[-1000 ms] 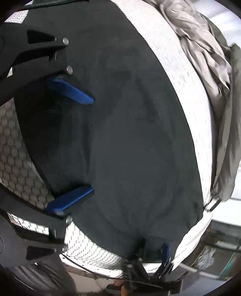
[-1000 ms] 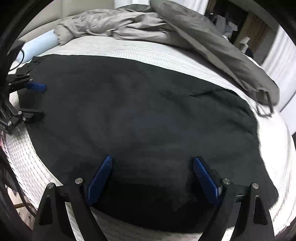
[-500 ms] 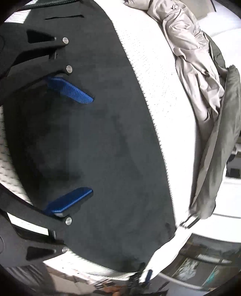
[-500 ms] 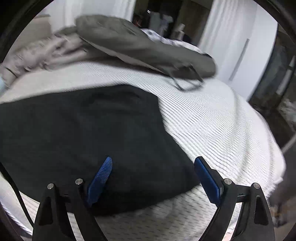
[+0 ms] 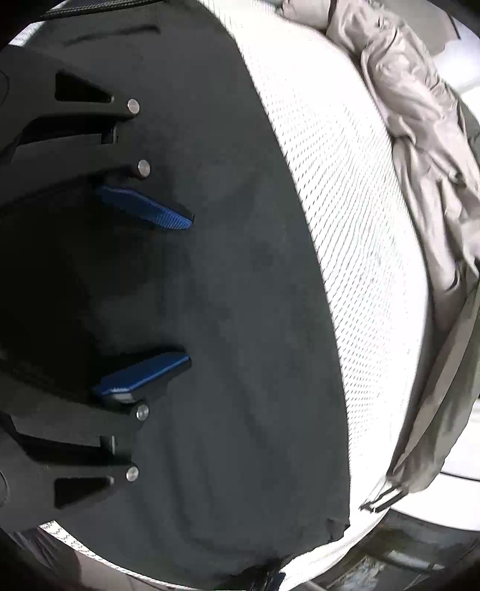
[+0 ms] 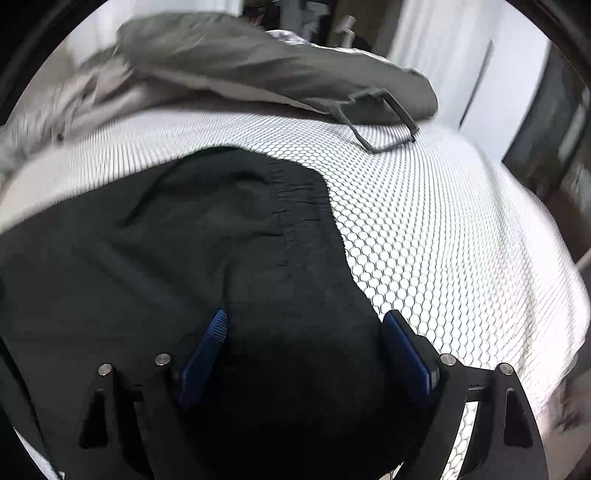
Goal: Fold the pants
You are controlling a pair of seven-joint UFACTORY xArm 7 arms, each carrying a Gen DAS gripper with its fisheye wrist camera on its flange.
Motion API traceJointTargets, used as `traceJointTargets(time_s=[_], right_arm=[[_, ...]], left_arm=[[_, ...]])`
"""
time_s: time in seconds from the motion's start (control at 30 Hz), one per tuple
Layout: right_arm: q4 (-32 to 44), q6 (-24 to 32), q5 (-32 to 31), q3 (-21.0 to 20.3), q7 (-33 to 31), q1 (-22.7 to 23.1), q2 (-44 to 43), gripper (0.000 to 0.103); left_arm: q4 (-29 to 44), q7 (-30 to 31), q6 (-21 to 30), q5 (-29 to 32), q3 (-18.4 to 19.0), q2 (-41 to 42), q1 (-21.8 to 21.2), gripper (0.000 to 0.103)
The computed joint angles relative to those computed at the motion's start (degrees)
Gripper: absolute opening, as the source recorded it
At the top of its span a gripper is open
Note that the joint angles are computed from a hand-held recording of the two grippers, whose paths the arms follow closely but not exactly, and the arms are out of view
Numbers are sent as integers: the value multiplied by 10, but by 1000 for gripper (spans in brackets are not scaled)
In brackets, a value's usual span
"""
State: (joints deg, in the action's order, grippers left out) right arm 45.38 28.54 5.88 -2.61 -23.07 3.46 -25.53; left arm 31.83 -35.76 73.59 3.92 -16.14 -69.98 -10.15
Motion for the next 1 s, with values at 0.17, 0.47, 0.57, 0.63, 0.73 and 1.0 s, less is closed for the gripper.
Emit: traceJointTargets(time_s=[0.17,0.47,0.57,0.63,0.73,1.0], right_arm=[[-11,4,25,2,-19,53,-55,81],[40,16,-118,114,85,38,63,75],[44,1,-134,95,124,11,73,68],[56,17,-78,51,87,44,79,54],[42,7,-131,85,124,22,64,55],[54,-2,-75,109,94,106,67,61]], left_arm=[[25,3,-85,1,2,39,6,65],[32,12,-180,22,5,191,-2,76],[9,10,-180,20,34,162,7,77],[1,15,-175,21,45,150,13,78],[18,22,-164,27,41,160,23,74],[41,25,-221,36,33,225,32,74]])
